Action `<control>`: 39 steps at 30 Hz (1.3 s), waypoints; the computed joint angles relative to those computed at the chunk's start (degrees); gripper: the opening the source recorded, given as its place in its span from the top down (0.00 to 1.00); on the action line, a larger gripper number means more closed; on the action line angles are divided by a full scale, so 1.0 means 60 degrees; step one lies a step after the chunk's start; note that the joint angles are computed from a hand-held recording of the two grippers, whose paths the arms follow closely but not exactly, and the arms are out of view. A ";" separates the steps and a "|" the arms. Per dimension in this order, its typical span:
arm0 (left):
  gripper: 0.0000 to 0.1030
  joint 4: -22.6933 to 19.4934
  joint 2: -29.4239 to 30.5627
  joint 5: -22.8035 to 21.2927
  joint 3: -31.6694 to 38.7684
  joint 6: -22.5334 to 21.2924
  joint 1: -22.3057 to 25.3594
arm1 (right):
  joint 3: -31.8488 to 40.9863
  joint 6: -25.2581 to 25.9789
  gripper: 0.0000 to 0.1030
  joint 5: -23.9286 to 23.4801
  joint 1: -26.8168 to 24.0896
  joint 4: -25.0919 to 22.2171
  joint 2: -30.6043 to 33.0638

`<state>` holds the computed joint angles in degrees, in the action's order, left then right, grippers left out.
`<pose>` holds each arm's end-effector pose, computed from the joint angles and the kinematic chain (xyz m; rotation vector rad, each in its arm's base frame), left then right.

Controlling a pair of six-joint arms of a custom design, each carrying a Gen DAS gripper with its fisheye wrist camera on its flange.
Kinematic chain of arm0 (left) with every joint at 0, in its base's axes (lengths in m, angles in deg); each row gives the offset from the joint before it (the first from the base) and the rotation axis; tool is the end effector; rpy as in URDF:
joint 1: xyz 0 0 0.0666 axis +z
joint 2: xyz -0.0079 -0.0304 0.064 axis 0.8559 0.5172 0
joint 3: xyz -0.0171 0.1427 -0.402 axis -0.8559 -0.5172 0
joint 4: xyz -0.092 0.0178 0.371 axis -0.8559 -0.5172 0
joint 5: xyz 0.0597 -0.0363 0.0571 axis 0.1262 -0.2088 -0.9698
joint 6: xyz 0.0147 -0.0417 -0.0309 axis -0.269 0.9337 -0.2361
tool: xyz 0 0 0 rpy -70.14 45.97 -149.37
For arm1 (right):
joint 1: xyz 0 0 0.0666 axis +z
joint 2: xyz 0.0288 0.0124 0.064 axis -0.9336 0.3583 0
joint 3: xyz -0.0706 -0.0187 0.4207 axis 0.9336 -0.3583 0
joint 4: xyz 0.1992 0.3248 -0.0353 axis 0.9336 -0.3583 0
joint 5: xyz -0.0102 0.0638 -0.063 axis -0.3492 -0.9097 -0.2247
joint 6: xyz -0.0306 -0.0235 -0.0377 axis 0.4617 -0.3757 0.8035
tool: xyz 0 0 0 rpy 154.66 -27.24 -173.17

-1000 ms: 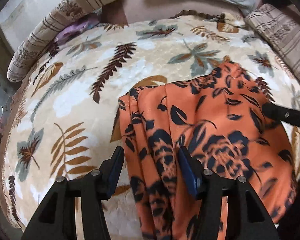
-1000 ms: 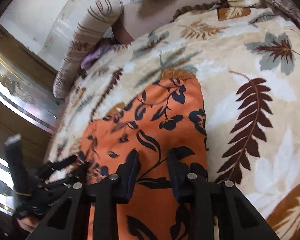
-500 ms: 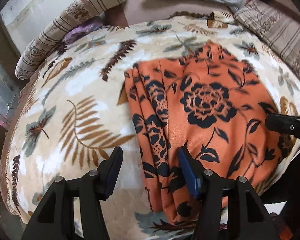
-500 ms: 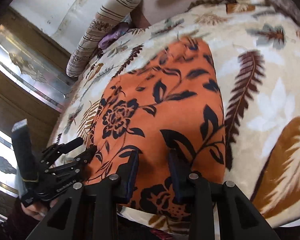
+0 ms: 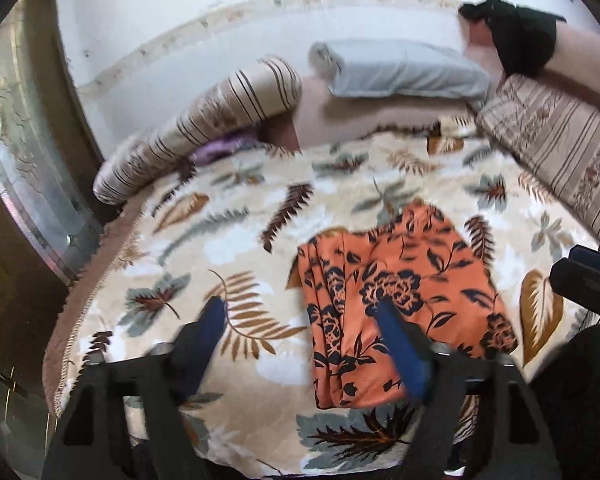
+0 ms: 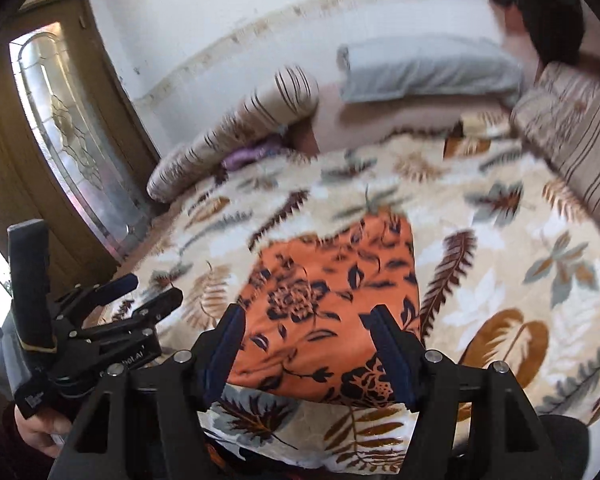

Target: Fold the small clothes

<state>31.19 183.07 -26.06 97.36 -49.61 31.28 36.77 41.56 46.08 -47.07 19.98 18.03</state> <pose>0.5546 -0.2823 0.5446 0.5078 2.2013 0.0051 0.5249 0.2032 0.5632 0.2844 2.2192 0.2778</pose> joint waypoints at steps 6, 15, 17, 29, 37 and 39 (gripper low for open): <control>0.17 0.0360 -0.0594 -0.0355 -0.0358 0.0043 -0.0102 | 0.0188 0.0099 0.33 0.0814 0.0383 -0.0085 -0.0350; 0.16 0.0149 -0.1013 -0.0820 -0.0444 0.0603 -0.0105 | 0.0328 -0.0052 0.33 0.1297 0.0622 -0.0596 -0.0492; 0.16 0.0068 -0.1058 -0.0838 -0.0422 0.0747 -0.0089 | 0.0391 -0.0187 0.33 0.1297 0.0627 -0.0797 -0.0477; 0.16 0.0228 -0.1714 -0.0982 -0.0642 0.1160 0.0032 | 0.1181 -0.0386 0.33 0.1911 0.1147 -0.1577 -0.0364; 0.16 0.0412 -0.2101 -0.1533 -0.0620 0.1172 0.0057 | 0.1641 -0.0373 0.33 0.2285 0.1387 -0.1722 -0.0437; 0.16 0.0440 -0.2202 -0.1557 -0.0663 0.1090 0.0028 | 0.1735 -0.0342 0.33 0.2327 0.1434 -0.1790 -0.0434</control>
